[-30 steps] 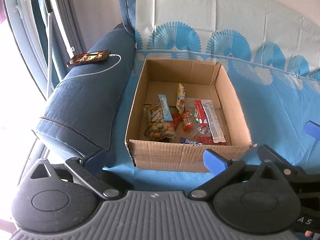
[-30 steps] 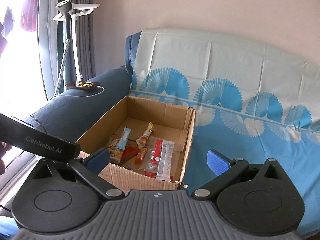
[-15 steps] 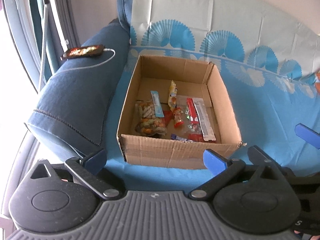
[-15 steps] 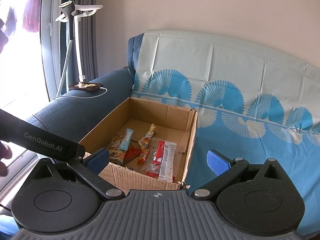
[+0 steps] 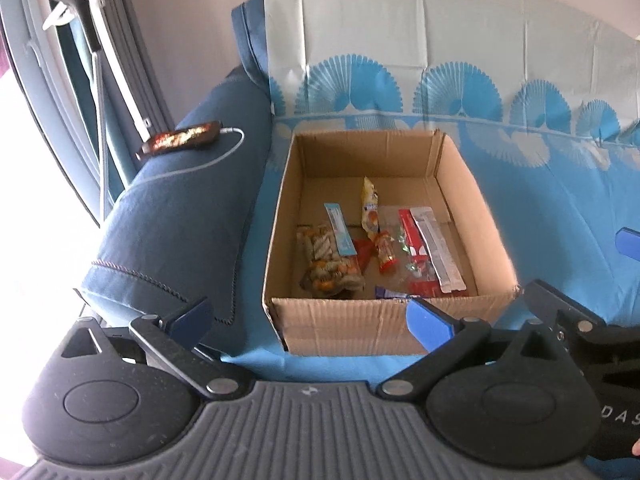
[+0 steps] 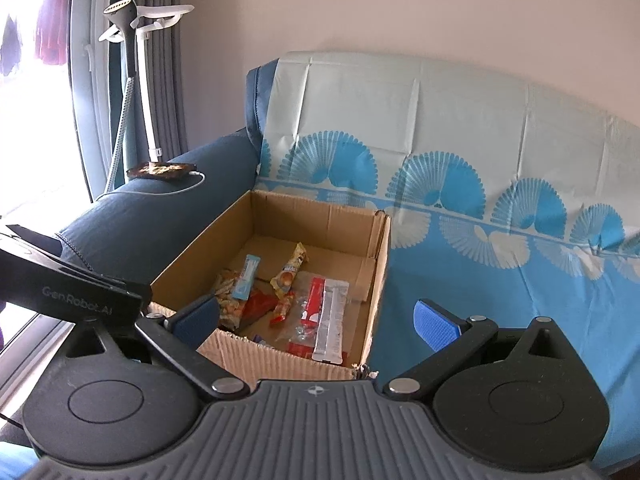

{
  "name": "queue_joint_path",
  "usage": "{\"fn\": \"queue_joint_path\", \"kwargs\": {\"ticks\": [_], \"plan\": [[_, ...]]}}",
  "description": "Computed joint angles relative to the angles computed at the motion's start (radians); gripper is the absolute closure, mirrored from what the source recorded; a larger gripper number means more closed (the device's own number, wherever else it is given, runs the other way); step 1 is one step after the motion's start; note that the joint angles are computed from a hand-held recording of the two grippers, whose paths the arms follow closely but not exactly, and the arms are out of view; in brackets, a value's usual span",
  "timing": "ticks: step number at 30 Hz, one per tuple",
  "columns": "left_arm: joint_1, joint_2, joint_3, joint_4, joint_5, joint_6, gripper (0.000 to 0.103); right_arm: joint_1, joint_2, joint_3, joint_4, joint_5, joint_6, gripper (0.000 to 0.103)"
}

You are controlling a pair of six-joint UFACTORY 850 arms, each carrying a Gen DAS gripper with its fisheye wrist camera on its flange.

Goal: Organize snacks

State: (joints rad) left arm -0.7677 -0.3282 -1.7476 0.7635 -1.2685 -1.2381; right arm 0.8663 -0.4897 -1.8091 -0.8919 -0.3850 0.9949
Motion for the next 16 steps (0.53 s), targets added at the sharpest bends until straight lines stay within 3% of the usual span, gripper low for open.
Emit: {"fn": "queue_joint_path", "kwargs": {"ticks": [16], "plan": [[0.010, -0.019, -0.022, -0.041, 0.002, 0.012, 0.000, -0.015, 0.000, 0.008, 0.057, 0.036, -0.057, 0.000]]}}
